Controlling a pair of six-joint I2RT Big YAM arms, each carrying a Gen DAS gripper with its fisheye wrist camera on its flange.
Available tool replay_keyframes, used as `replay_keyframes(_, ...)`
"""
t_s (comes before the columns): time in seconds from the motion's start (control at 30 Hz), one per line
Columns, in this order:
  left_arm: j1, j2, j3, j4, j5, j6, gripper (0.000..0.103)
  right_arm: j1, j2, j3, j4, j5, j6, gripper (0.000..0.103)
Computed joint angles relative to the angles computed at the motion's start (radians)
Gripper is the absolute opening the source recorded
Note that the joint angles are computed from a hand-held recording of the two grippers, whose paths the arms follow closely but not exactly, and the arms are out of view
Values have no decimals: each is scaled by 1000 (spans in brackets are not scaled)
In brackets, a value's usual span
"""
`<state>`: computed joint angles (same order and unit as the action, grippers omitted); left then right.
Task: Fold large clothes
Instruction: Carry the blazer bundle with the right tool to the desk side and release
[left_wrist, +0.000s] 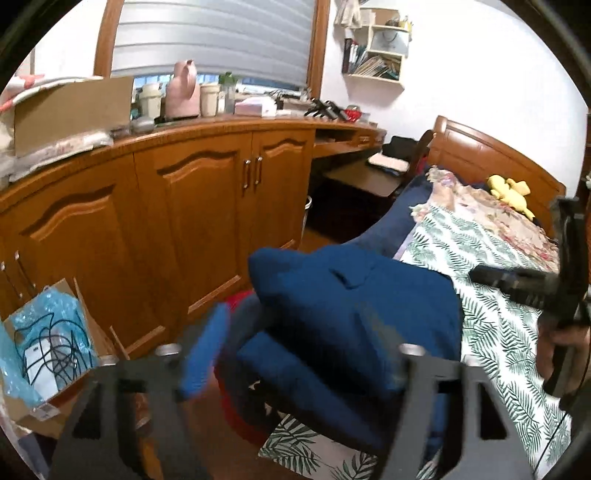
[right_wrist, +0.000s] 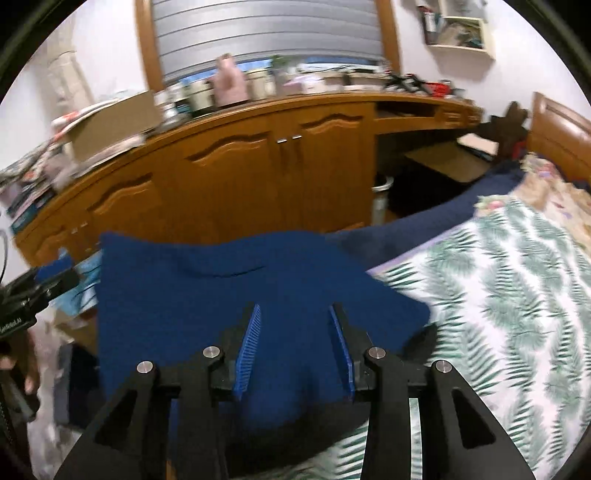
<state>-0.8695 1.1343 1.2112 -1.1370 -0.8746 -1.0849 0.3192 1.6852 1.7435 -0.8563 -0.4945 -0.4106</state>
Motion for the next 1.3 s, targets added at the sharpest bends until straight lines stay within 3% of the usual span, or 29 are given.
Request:
replay_keyframes(0.23,-45,-1,31,-73,-33,16,84,58,-26,-119,-26,-80,-82,39)
replay_keyframes(0.3,-50,-16,21,-56,-20,33,84,81,-3,-130,-30,-48,-108,39)
replay_keyframes(0.37,-60,-19,21,-71,-18,25,95,98,10,-147,4,-6,-100,39)
replay_keyframes(0.5,-96,-16,32,-116,-52,6,102,105,22,-141,16,1,-34,39)
replay_keyframes(0.6,-115,-13,39,-124,-55,3,102,91,-45,-194,16,-12,-1,39)
replay_keyframes(0.67,-128,-10,44,-119,-56,8,102,82,-100,-236,58,10,-11,40)
replay_keyframes(0.73,-142,-13,42,-77,-53,41,102,68,-159,-289,87,33,-10,40)
replay_keyframes(1.0,-197,67,111,-24,-47,86,103,-13,-360,-436,160,29,19,40)
replay_keyframes(1.13,-231,129,162,20,-27,116,102,-77,-463,-534,201,19,24,47)
replay_keyframes(1.3,-280,213,230,59,-7,139,102,-162,-605,-656,185,2,28,57)
